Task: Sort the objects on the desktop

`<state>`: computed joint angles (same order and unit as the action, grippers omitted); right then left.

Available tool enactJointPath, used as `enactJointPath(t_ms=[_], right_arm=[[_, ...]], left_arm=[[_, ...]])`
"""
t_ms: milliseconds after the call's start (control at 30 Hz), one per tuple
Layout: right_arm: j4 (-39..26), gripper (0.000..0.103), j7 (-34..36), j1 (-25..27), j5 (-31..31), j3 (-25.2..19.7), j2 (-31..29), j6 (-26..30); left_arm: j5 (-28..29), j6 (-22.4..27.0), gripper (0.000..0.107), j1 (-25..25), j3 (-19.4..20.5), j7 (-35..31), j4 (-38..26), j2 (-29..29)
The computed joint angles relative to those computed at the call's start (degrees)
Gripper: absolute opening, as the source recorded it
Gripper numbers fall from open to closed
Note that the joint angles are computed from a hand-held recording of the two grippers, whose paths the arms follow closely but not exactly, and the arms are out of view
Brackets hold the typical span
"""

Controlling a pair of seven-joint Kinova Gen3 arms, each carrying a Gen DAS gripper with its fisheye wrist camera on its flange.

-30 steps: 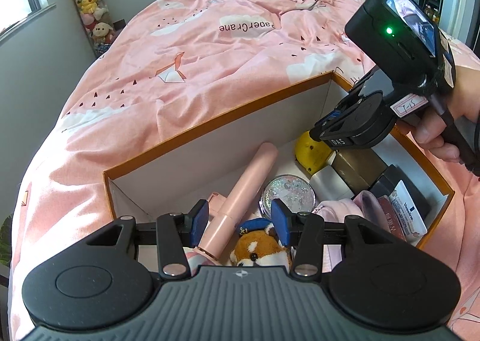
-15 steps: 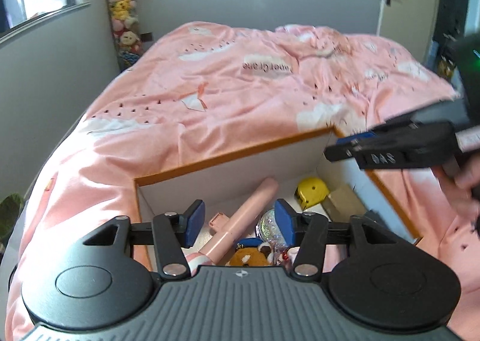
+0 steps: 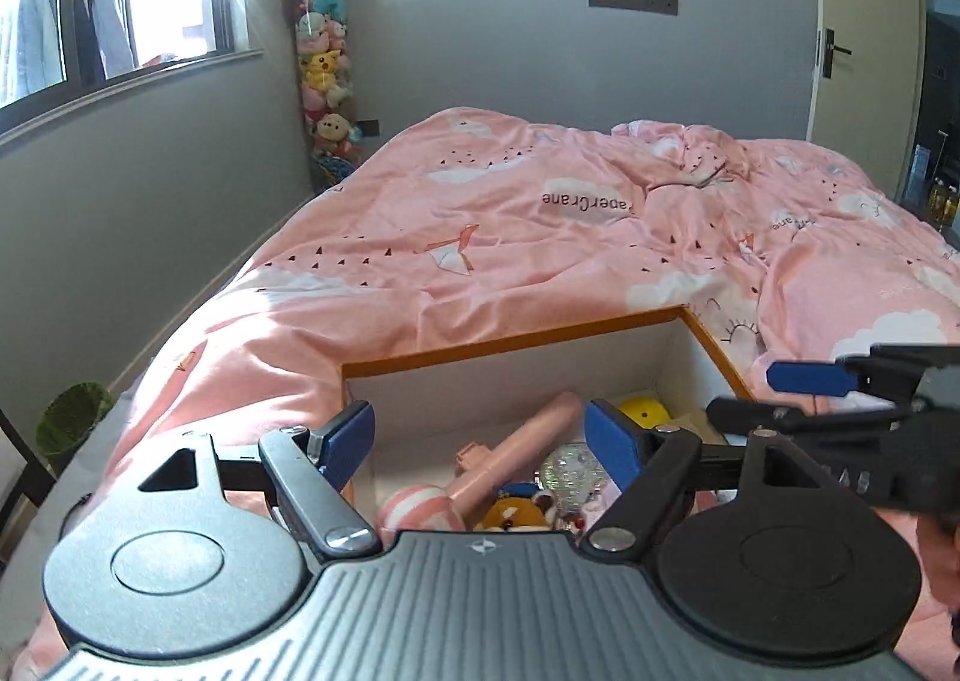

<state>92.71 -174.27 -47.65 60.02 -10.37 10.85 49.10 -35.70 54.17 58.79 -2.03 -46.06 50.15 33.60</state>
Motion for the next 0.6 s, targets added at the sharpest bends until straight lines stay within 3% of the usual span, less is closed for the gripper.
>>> enactJointPath(t_ms=[100,233,333,467,600], right_arm=[[1.5,0.059,-4.3,-1.8,2.1,-0.3,0.4,2.0],[3.2,0.06,-8.5,-2.5,2.6,-0.7,0.8,2.8],[3.8,0.066,-9.5,-2.8,2.1,-0.9,1.5,3.2],[4.5,0.066,-10.4,-4.2,2.8,-0.7,2.9,5.2],[5.8,0.067,-12.0,-3.9,2.9,-0.5,2.6,3.4]], left_arm=[[-1.2,-2.4,0.091,1.2,-1.1,4.4,2.8,0.0],[0.8,-3.0,0.091,0.3,0.5,4.7,4.1,1.1],[2.6,-2.7,0.091,0.0,0.7,6.0,4.5,2.1],[3.4,-2.1,0.091,0.1,0.3,8.0,4.7,3.0],[3.0,-1.2,0.091,0.4,-0.1,8.7,4.3,3.7]])
